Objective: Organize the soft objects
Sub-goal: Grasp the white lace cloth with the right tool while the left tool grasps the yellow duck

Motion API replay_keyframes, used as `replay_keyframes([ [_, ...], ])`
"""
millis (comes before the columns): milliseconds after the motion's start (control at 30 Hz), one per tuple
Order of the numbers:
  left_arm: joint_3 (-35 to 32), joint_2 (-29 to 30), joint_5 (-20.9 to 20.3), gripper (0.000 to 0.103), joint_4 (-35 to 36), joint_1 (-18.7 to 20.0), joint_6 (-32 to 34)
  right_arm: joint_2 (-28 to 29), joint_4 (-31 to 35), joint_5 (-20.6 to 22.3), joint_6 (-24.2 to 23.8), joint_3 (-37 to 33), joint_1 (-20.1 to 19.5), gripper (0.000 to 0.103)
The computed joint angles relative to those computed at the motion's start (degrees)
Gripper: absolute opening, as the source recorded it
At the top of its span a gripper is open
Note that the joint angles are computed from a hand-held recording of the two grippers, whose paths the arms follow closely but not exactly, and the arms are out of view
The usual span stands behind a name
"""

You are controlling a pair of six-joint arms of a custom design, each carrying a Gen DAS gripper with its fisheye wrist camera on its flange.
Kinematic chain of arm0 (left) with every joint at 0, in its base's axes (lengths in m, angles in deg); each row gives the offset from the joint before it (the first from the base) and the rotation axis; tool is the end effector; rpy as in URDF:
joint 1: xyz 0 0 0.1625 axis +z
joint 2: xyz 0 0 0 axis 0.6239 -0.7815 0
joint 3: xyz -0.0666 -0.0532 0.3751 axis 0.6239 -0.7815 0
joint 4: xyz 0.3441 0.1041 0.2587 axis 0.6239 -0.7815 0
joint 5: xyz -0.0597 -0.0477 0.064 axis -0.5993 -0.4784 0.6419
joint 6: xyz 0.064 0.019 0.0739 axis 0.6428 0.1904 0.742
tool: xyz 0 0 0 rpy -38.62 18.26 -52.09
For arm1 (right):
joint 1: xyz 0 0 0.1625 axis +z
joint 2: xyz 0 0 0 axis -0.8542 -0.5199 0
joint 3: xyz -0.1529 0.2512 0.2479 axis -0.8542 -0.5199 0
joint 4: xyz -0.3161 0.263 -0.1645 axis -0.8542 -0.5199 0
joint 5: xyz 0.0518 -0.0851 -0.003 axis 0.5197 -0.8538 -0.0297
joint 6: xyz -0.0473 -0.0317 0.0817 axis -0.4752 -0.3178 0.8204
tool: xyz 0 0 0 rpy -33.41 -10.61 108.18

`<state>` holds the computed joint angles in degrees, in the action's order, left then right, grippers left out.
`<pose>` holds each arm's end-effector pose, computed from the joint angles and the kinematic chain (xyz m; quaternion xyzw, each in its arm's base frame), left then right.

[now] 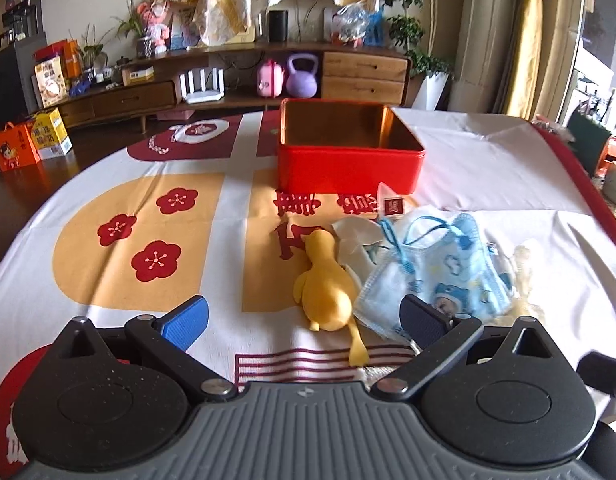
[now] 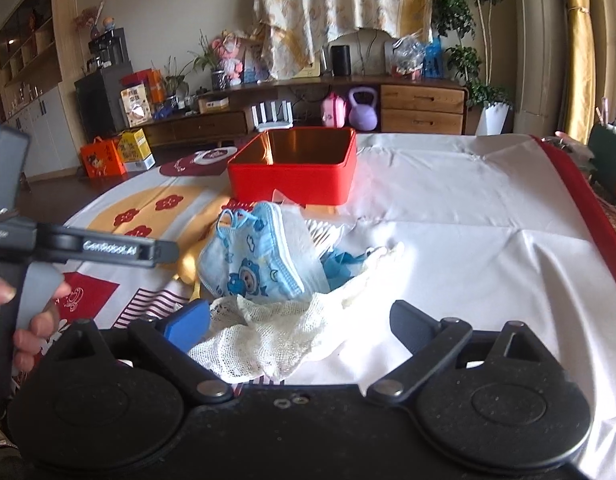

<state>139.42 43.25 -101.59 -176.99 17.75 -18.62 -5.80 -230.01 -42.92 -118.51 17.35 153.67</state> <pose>-0.2288 -0.7458 0.1231 0.0318 0.8255 -0.4116 0.3848 0.1846 -0.7422 0.1888 0.3688 -0.8615 0.3003 0.1776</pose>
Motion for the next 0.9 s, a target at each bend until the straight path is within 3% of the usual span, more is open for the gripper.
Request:
replay_keyframes([
  [267, -9.2, 4.4, -0.6, 0.1, 1.7, 2.6, 1.2, 2.9, 3.1, -0.7, -0.5, -4.1, -0.2, 0.087],
  [367, -12.1, 5.7, -0.4, 0.089, 7.1, 3.5, -1.1, 3.5, 3.8, -0.9, -0.4, -4.8, -0.3, 0.085],
  [500, -13.4, 6.3, -1.7, 0.087, 10.6, 4.4, -2.9, 4.2, 5.3, -1.6, -0.1, -5.9, -0.4, 0.08],
  [567, -13.7, 6.6, -2.7, 0.086, 10.7, 4.8, -2.2, 4.3, 5.9, -1.7, 0.1, -6.2, -0.5, 0.078],
  [633, -13.9, 6.8, -3.4, 0.079, 11.3, 5.1, -2.3, 4.5, 7.0, -1.7, 0.6, -6.9, -0.6, 0.071],
  [767, -14.0, 6.7, -5.3, 0.078, 11.1, 5.5, -2.8, 4.5, 7.9, -1.8, 1.2, -7.0, -0.7, 0.067],
  [900, -13.5, 6.2, -8.4, 0.063, 10.8, 5.8, -2.6, 4.9, 8.7, -2.5, 1.6, -7.5, -0.6, 0.053],
])
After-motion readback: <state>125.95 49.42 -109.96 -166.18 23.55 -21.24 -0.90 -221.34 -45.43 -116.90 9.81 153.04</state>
